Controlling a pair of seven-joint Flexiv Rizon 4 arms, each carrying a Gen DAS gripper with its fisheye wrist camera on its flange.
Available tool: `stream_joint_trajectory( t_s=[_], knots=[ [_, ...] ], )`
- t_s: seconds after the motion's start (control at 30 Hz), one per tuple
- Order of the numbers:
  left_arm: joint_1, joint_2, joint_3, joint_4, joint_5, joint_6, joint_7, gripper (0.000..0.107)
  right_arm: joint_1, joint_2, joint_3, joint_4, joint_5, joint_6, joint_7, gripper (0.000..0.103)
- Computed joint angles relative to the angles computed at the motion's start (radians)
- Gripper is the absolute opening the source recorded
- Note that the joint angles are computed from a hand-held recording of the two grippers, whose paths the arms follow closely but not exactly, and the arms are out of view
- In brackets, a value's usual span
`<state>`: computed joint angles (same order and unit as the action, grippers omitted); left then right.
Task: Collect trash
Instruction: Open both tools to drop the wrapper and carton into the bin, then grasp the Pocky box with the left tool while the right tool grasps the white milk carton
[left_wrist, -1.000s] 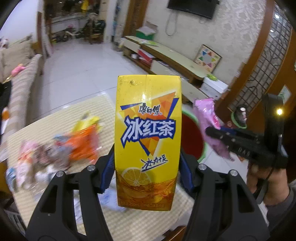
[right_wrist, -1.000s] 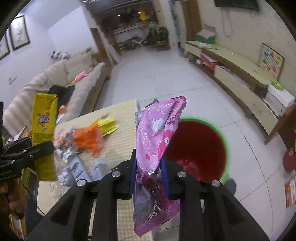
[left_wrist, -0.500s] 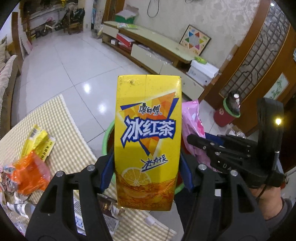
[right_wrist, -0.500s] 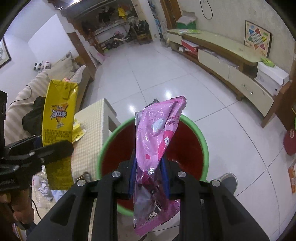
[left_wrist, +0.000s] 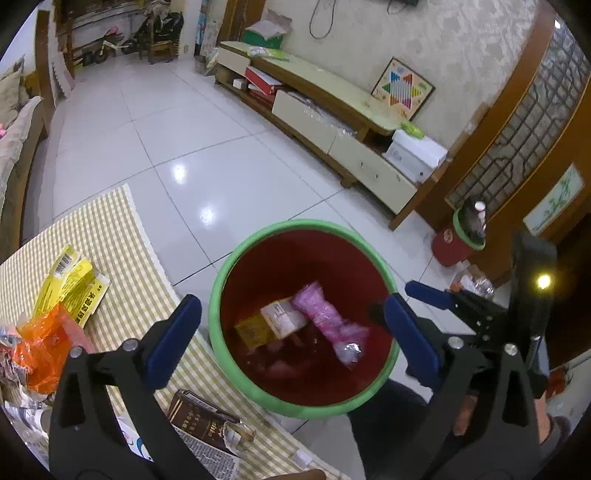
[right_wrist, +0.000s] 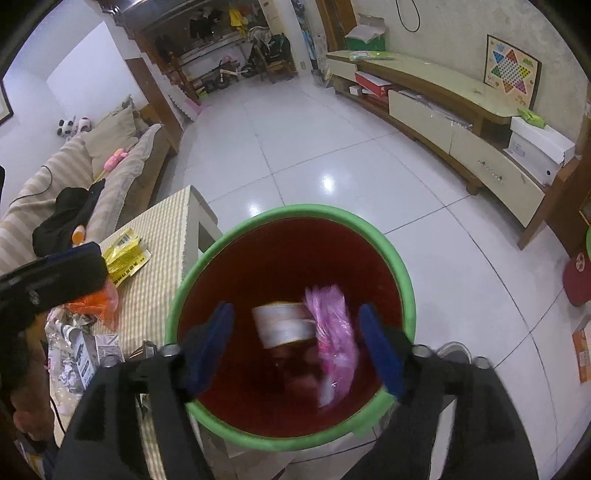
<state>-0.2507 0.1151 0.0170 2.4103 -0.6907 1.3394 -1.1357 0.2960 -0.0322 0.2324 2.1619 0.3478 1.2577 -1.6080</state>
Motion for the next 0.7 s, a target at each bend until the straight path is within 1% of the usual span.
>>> stream_joint_trajectory(
  t_s=[0.07,0.13,0.23,0.33,0.47,0.57,0.67,0.7],
  knots=[
    [-0.002,0.014,0.003,0.005,-0.003,0.003,0.0,0.098,0.002,-0.003,-0.002,0.003,-0.025,0.013,0.012,0.082],
    [0.005,0.04,0.009,0.013,0.021,0.005,-0.015,0.098,0.01,0.007,-0.001,0.021,-0.087,0.028,0.05,0.087],
    [0.038,0.096,0.02,0.03,0.118,0.002,-0.071,0.098,0.023,0.033,0.007,0.039,-0.135,0.038,0.09,0.09],
    [0.091,0.194,0.041,0.071,0.242,-0.029,-0.136,0.098,0.048,0.068,0.02,0.051,-0.15,0.039,0.111,0.092],
    [0.163,0.33,0.083,0.127,0.351,-0.102,-0.204,0.098,0.096,0.11,0.039,0.059,-0.161,0.034,0.124,0.093],
    [0.252,0.471,0.134,0.178,0.439,-0.203,-0.238,0.098,0.14,0.134,0.053,0.063,-0.162,0.027,0.128,0.094],
    [0.337,0.586,0.178,0.209,0.508,-0.298,-0.25,0.098,0.183,0.145,0.067,0.063,-0.169,0.016,0.135,0.094],
    [0.375,0.632,0.201,0.218,0.537,-0.343,-0.249,0.098,0.198,0.146,0.077,0.065,-0.182,0.017,0.147,0.094]
  ],
)
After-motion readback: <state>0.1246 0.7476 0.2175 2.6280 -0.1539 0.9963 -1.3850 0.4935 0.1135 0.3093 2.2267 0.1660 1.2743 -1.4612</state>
